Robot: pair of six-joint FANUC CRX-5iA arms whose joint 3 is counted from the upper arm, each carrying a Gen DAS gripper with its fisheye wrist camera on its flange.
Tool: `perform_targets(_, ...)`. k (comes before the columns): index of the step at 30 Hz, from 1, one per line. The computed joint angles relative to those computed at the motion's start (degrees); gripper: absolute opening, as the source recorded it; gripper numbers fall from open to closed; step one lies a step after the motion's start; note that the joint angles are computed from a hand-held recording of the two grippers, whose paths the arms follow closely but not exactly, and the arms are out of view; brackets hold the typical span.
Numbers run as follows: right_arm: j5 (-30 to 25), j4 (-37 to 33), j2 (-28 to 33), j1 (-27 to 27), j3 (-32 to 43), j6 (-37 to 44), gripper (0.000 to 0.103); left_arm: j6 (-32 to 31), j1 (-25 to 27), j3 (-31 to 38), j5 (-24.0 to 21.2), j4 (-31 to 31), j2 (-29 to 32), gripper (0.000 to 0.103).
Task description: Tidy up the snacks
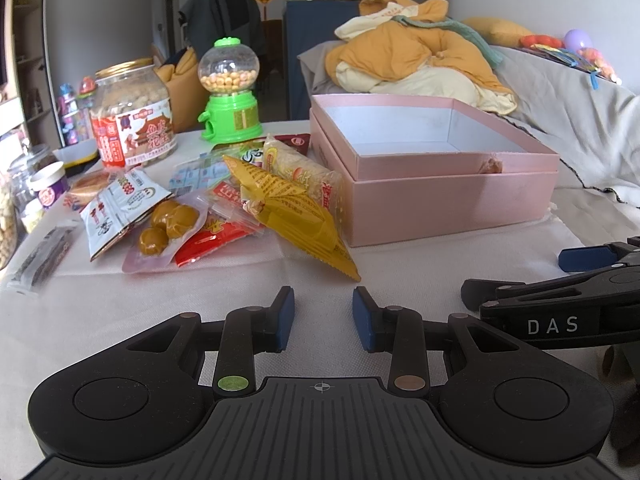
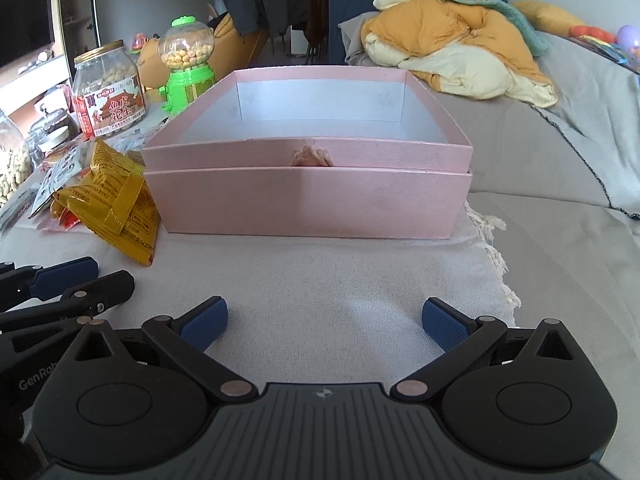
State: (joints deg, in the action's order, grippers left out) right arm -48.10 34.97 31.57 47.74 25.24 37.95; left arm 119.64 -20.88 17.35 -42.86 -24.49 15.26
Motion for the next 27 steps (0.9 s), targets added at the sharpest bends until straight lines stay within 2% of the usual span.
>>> perform_targets(6,1.0,0.7,-0.5,-0.2,-1.2,-0.9,0.103,-0.1,0.2,-0.2,0.3,0.4,-0.1,0.036)
perform_targets(8,0.9,0.6,-0.5,-0.2,-1.2,-0.7,0.103,-2.5,1.8,-2.6,3.3,4.5,-1.3,0.034)
perform_targets(10,0.6,-0.4,-0.5,-0.3,-0.7,1.0,0.103,-11.0,6.1,-8.6,10.6,14.8,-4.7,0.036)
perform_targets(11,0.5,-1.5,-0.6,-0.4,-0.5,2.5,0.103,-13.1,7.8,-10.0,12.1,16.6,-6.4,0.036)
perform_targets(12,0.3,-2.5,-0.6,-0.5,0.0,3.9,0.103,-12.6,8.6,-9.8,12.0,15.3,-7.1,0.038)
perform_targets(14,-1.3,-5.1,0.0,-0.7,2.2,7.0,0.103,-9.3,10.8,-8.4,10.9,10.1,-8.7,0.038)
perform_targets(16,-3.9,-8.1,1.0,-0.9,5.4,10.3,0.103,-9.0,13.9,-5.8,6.9,7.9,-8.5,0.036)
perform_targets(18,-8.1,-11.3,3.0,-1.2,10.4,13.4,0.103,-9.5,17.3,-3.9,3.2,8.9,-7.6,0.034)
perform_targets(20,-10.1,-12.2,4.1,-1.2,12.8,14.6,0.103,-12.9,21.8,-3.3,0.4,14.9,-6.4,0.034)
perform_targets(23,-9.5,-12.4,4.1,-1.3,12.8,16.3,0.103,-17.0,25.0,-3.8,-1.3,20.7,-5.1,0.034)
perform_targets(25,-8.2,-11.8,3.7,-1.1,11.6,15.9,0.103,-18.9,25.4,-3.5,-2.6,22.1,-4.1,0.034)
perform_targets(27,-7.0,-10.9,3.4,-0.9,10.5,14.8,0.103,-20.0,24.7,-1.1,-5.7,20.5,-2.3,0.038)
